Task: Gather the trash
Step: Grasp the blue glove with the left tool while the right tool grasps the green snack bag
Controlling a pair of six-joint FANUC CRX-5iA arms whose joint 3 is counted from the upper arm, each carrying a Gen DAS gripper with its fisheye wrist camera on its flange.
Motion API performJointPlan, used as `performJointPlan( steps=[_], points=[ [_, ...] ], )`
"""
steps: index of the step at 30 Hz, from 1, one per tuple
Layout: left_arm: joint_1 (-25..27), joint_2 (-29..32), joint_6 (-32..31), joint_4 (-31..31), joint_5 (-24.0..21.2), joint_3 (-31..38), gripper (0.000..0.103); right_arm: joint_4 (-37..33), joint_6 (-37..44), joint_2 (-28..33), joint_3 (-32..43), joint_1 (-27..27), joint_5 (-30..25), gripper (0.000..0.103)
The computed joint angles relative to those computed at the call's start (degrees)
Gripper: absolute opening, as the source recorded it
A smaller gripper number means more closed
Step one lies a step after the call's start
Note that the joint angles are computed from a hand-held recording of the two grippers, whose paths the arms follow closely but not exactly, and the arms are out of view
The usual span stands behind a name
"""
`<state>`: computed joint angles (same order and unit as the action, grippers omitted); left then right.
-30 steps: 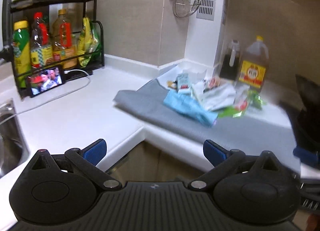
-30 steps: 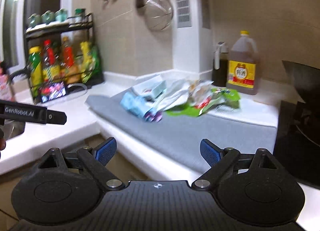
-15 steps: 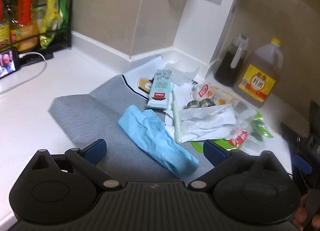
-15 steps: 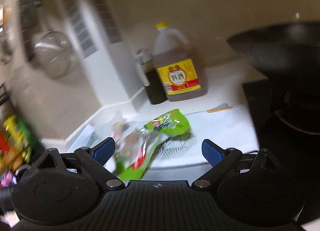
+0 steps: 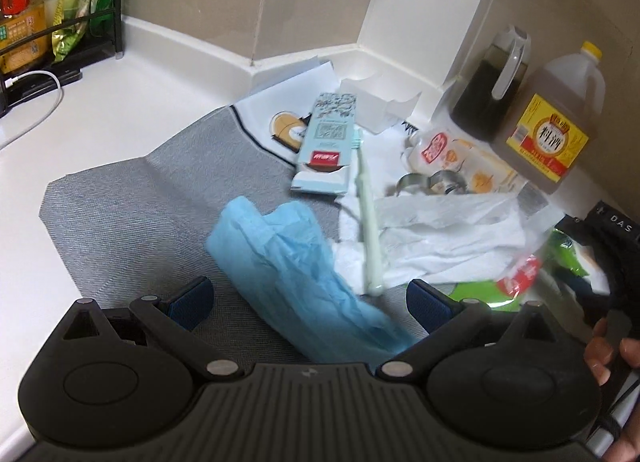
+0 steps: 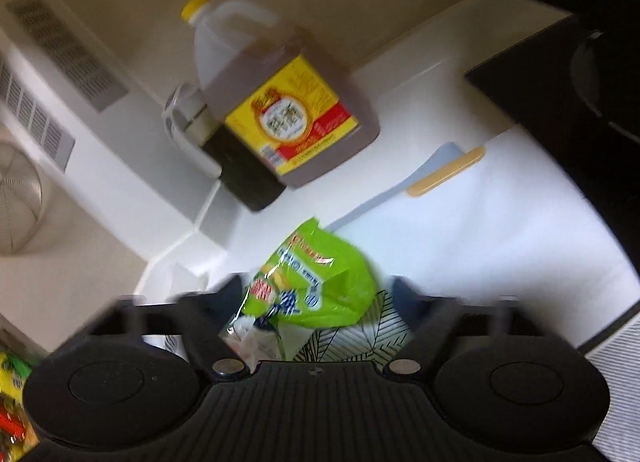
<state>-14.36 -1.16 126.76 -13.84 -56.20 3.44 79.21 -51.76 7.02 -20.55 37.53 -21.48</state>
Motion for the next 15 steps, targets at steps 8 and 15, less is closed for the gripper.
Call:
performJointPlan(
  steps=[8,15],
  points=[
    [1.54,-0.24,-0.53,0.52,-0.65,-0.23,0.103,22.05,-17.98,-0.67,-3.41,-5.62,5.65,0.047],
    [1.13,-2.38,-0.05,0.97,2.29,-1.69,0.048,35.12,-22.95,-2.04,-4.86,-5.63,-3.08,0.025]
  ],
)
